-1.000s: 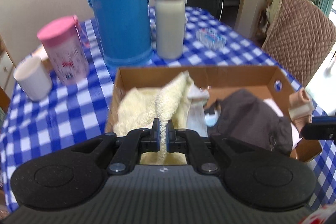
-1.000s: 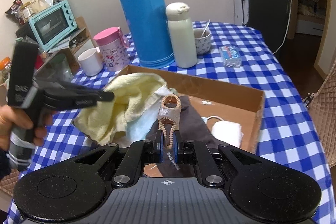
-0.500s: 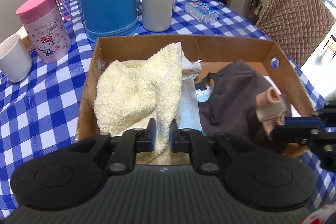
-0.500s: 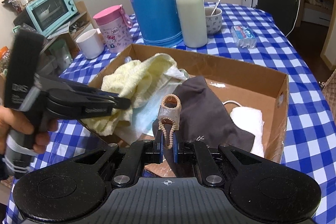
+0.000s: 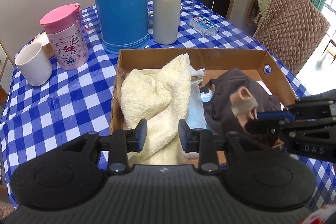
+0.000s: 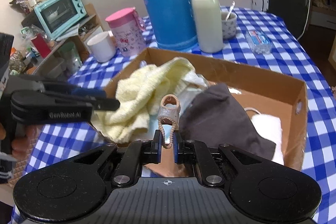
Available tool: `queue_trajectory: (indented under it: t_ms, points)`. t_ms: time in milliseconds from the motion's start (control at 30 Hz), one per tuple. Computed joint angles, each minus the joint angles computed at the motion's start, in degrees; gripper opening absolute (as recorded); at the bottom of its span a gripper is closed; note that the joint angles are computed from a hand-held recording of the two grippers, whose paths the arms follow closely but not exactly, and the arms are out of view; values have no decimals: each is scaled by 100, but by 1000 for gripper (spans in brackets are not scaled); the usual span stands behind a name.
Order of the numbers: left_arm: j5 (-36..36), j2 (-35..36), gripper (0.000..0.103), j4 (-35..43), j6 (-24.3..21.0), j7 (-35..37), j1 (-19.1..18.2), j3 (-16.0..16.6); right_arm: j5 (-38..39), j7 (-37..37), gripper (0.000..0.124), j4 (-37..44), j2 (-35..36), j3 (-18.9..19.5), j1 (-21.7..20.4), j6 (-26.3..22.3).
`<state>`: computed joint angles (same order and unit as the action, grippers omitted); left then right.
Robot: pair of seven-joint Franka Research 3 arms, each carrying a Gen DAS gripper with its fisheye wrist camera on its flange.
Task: Organize soft objects
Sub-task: 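Open the left tool to drop the towel in the box while the right tool releases the shoe, then withdraw both open tools from the box back toward the remaining cloths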
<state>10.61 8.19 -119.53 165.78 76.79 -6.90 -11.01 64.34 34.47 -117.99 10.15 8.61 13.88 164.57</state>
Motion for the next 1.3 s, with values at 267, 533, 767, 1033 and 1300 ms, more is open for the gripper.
queue_trajectory:
  t_ms: [267,533,767,1033,1300]
  points:
    - [-27,-160,34,-200,29,15,6,-9,-104,18,49,-47,27,47,47,239]
    - [23,-327,37,-341,21,-24,-25,27,-440,398,50,-292,-177,-53,49,190]
    - [33,-523,41,-504,43,-72,-61,31,-578,685,52,-534,-428,-121,85,238]
    - [-67,-916,42,-828,56,-143,-157,26,-474,777,54,-906,-848,-235,193,299]
    - [-50,-1416,44,-1208,49,-332,-302,34,-149,622,56,-1286,-1329,-391,394,351]
